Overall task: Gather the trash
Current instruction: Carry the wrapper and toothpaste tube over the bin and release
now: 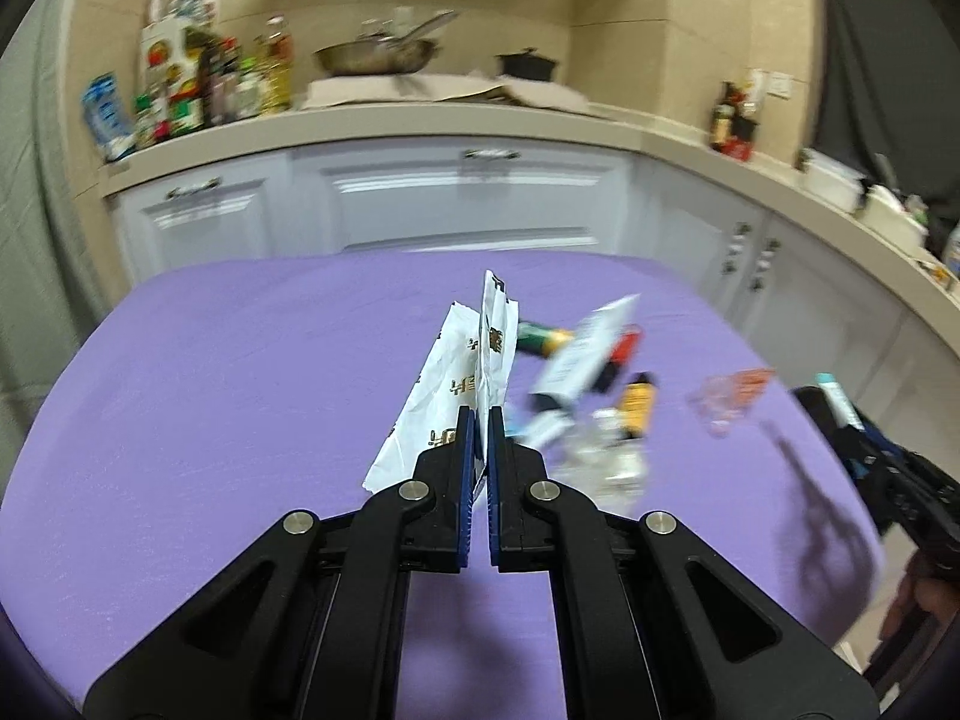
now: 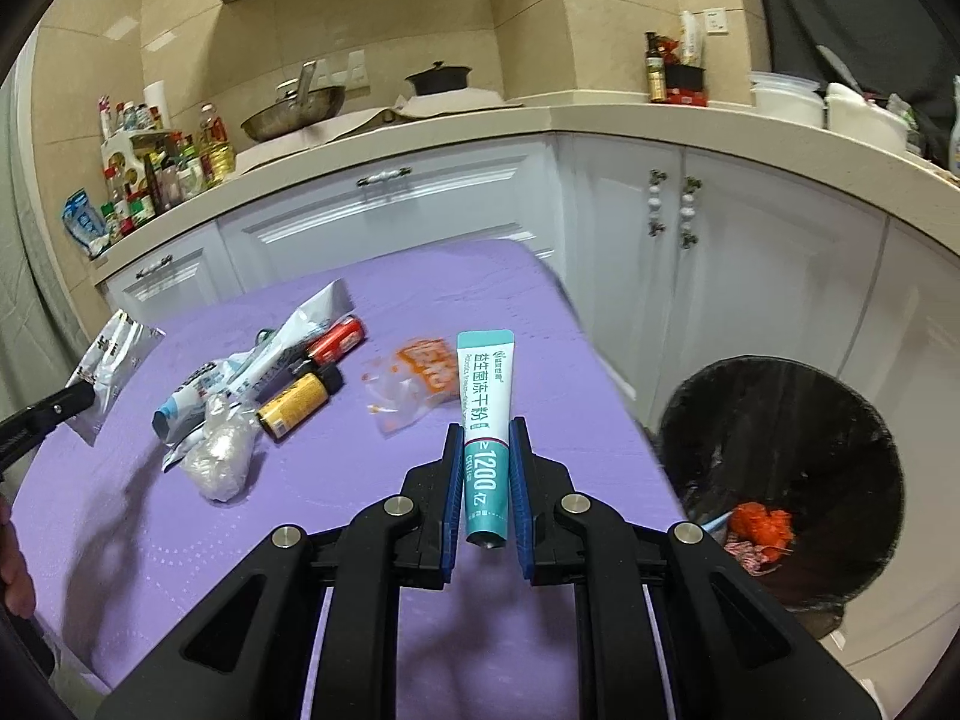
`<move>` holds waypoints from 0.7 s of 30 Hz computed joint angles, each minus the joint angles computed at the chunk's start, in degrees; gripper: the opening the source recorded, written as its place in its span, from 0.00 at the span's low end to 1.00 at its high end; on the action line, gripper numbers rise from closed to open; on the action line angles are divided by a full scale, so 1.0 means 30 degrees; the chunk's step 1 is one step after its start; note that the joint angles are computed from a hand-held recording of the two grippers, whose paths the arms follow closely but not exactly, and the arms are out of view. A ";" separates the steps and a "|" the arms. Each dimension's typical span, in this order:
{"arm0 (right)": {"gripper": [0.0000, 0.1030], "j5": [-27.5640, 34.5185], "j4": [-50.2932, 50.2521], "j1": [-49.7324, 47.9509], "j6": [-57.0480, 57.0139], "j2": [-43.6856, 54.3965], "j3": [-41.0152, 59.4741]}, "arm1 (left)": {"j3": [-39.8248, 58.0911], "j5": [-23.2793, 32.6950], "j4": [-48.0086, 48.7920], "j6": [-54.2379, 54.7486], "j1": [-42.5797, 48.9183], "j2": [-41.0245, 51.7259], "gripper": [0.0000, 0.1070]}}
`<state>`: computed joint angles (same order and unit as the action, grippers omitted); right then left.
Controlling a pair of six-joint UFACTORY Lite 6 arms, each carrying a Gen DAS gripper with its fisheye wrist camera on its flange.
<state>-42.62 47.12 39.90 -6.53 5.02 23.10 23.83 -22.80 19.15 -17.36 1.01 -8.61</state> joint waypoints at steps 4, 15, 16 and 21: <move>0.15 -0.0227 0.0904 -0.0714 -0.0799 -0.2282 -0.1935 | 0.0308 0.0443 -0.1932 0.0752 -0.3435 -0.0265 0.04; 0.15 0.2518 -0.1386 -0.8638 -0.2989 -1.0771 -0.7074 | 0.5793 -0.0331 -1.0737 0.6155 -1.2808 0.5781 0.04; 0.15 0.2926 -0.2260 -0.9694 -0.2763 -1.1216 -0.7269 | 0.6453 -0.0393 -1.1258 0.6522 -1.3331 0.6472 0.04; 0.15 0.3353 -0.9058 -1.4762 0.1050 -1.1061 -0.7741 | 1.0300 -0.0393 -1.3984 0.8929 -1.5878 1.0065 0.04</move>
<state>-32.56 19.95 -4.39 -3.38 -28.16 -0.13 54.73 -23.98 -22.80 9.42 -46.62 21.58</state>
